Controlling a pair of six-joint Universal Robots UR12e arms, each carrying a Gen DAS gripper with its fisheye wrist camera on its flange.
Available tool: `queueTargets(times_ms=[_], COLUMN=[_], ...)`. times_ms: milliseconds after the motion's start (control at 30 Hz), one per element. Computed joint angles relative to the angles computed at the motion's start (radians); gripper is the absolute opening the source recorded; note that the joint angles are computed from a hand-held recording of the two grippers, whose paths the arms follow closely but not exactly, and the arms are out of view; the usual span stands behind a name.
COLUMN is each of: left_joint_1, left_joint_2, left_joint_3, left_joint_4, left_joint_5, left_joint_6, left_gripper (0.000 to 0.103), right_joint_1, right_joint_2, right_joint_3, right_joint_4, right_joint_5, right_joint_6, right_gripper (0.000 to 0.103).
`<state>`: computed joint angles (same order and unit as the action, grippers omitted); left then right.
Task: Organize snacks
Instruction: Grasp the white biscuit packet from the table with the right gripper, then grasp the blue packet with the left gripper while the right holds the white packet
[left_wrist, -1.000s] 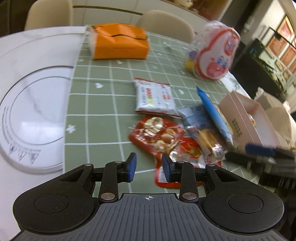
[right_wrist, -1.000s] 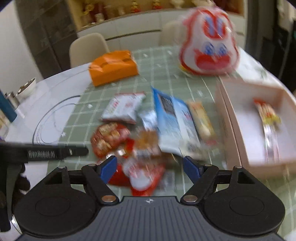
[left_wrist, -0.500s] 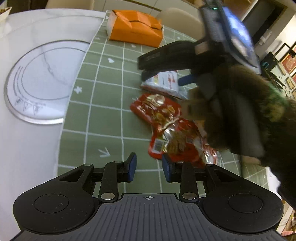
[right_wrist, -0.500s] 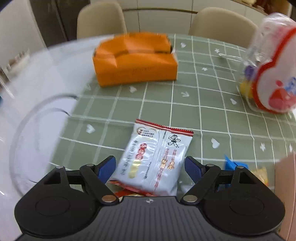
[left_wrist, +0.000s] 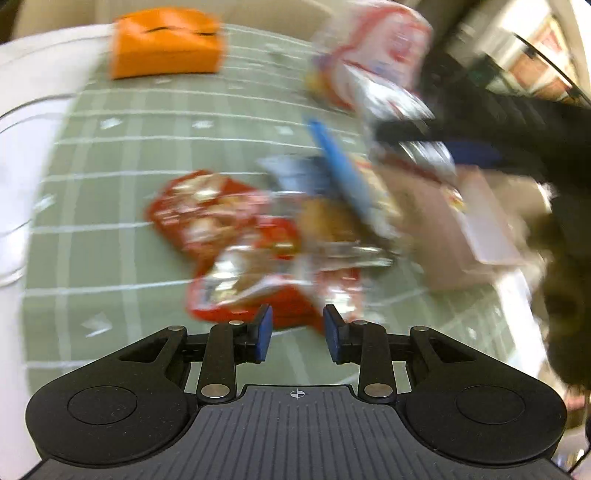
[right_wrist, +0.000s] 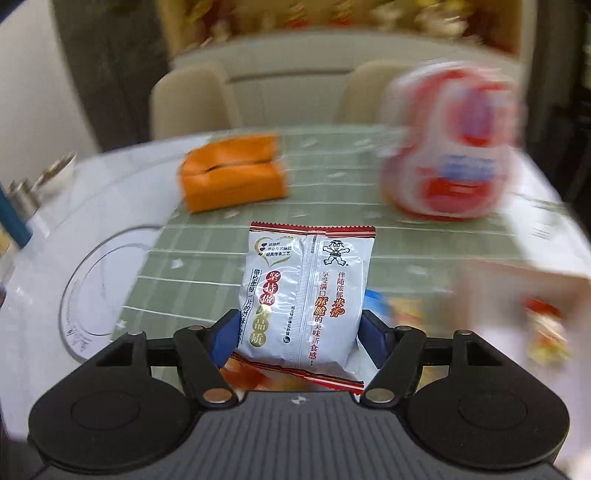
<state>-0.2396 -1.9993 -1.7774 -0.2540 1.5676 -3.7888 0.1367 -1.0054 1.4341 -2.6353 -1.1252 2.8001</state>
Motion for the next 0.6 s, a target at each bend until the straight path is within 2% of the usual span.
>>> queueTargets(times_ms=[100, 167, 233, 333, 433, 500, 567, 600], left_joint_1=[-0.008, -0.018, -0.027, -0.029, -0.035, -0.037, -0.038, -0.039], left_joint_2=[-0.023, -0.041, -0.056, -0.069, -0.075, -0.080, -0.083, -0.084], left_joint_3=[0.041, 0.073, 0.102, 0.125, 0.136, 0.144, 0.155, 0.161], left_joint_4=[-0.015, -0.044, -0.082, -0.116, -0.120, -0.116, -0.123, -0.124], left_joint_5=[-0.051, -0.051, -0.046, -0.103, -0.131, -0.124, -0.117, -0.114], left_joint_6=[0.074, 0.110, 0.147, 0.203, 0.247, 0.247, 0.233, 0.224], left_gripper=[0.034, 0.034, 0.034, 0.034, 0.034, 0.034, 0.034, 0.034], right_joint_1=[-0.042, -0.066, -0.085, -0.102, -0.114, -0.129, -0.136, -0.137], right_joint_2=[-0.062, -0.100, -0.122, -0.129, -0.115, -0.107, -0.106, -0.106], right_joint_3=[0.122, 0.204, 0.258, 0.306, 0.329, 0.338, 0.352, 0.351], right_joint_4=[-0.099, -0.160, -0.179, -0.173, -0.188, -0.191, -0.233, -0.227], right_joint_5=[-0.085, -0.157, -0.204, -0.270, -0.295, -0.257, -0.232, -0.226], right_joint_6=[0.066, 0.107, 0.152, 0.250, 0.339, 0.384, 0.389, 0.380], right_gripper=[0.069, 0.069, 0.069, 0.069, 0.069, 0.070, 0.078, 0.078])
